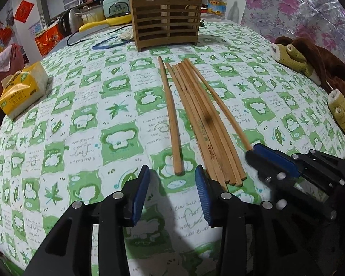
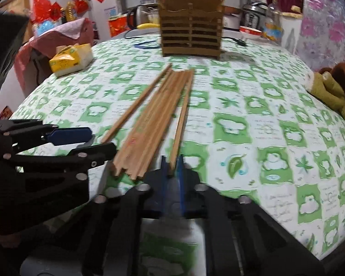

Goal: Organize utensils
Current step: 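Close the left tool on one chopstick while the right tool grasps another chopstick, then lift both held chopsticks and carry them to the wooden holder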

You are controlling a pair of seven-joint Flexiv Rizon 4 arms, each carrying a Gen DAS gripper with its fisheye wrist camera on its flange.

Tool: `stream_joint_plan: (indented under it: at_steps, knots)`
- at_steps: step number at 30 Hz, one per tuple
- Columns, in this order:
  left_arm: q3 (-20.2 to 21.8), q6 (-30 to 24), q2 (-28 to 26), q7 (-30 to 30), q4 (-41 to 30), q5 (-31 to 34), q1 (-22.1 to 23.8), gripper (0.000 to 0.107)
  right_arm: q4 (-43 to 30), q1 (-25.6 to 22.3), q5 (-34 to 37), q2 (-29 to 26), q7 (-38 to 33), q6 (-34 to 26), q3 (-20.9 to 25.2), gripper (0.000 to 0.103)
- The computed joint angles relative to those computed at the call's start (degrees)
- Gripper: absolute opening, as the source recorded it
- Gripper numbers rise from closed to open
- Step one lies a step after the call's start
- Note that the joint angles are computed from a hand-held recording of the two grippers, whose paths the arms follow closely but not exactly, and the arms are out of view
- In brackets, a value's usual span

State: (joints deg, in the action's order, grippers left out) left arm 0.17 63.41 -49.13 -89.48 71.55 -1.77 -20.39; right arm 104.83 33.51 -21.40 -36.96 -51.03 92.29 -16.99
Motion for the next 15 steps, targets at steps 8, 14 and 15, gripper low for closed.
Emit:
stream_joint_plan:
  at_steps: [8,14,15]
  knots:
    - [2.25,-0.25,-0.6,0.5,-1.8,3.42,-1.99,0.007,0.91,-5.97,2.28,2.29,2.35,-0.93,4.55,0.006]
    - [1.96,2.0,1.86,0.68,0.57,3.88,-1.08,0.006,2.29,-5.94,2.19,3.93,2.23,0.76,3.68,0.006]
    - [1.76,2.56,2.33,0.78,1.07,3.76,-0.8,0.006,2.59,-5.35,2.24,4.13,2.37,1.22,2.95,0.006]
